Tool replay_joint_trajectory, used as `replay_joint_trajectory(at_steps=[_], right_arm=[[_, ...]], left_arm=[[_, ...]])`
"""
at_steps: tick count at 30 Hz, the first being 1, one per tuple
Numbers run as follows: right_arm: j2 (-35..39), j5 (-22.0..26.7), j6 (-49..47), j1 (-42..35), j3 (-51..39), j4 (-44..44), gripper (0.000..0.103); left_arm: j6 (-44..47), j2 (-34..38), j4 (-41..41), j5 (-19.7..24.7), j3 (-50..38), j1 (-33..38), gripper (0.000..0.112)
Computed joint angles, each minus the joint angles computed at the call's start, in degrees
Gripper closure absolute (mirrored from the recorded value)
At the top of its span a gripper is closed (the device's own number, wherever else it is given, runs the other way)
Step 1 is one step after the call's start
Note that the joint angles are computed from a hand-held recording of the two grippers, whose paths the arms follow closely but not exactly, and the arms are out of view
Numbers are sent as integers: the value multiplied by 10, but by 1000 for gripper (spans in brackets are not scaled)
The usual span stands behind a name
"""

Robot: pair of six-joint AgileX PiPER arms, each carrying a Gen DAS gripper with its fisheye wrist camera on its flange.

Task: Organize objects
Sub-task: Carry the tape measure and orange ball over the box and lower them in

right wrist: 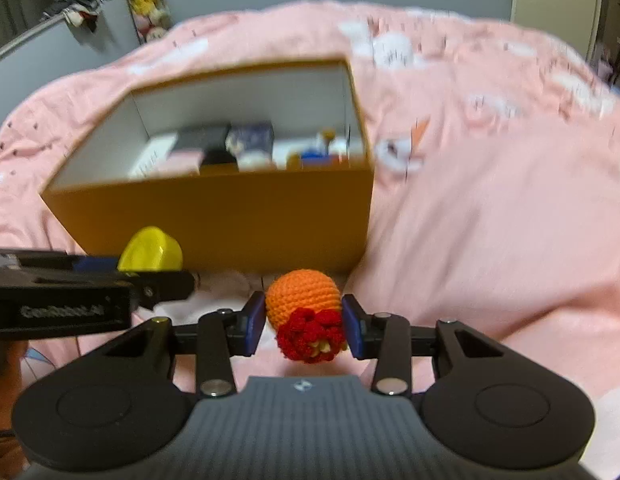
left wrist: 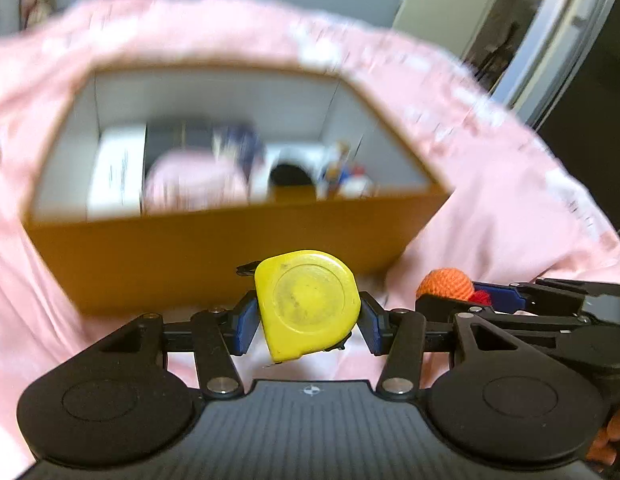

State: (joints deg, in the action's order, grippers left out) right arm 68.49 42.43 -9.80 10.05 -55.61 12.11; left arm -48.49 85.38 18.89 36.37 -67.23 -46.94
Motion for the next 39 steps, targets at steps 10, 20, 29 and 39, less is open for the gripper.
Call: replay_joint_trajectory(at_steps=[10, 20, 29, 39], right_arm=[[15, 47, -118, -30, -140, 67, 61], [191, 37, -138, 34, -321, -16, 61], [347, 44, -161, 75, -440, -133, 61], [455, 66, -150, 89, -537, -217, 61]], left_arm=[[94, 10, -68, -30, -94, 51, 53], [189, 109, -149, 7, -223, 119, 53], [222, 192, -218, 17, -277, 169, 53], [259, 274, -258, 72, -368, 195, 53]])
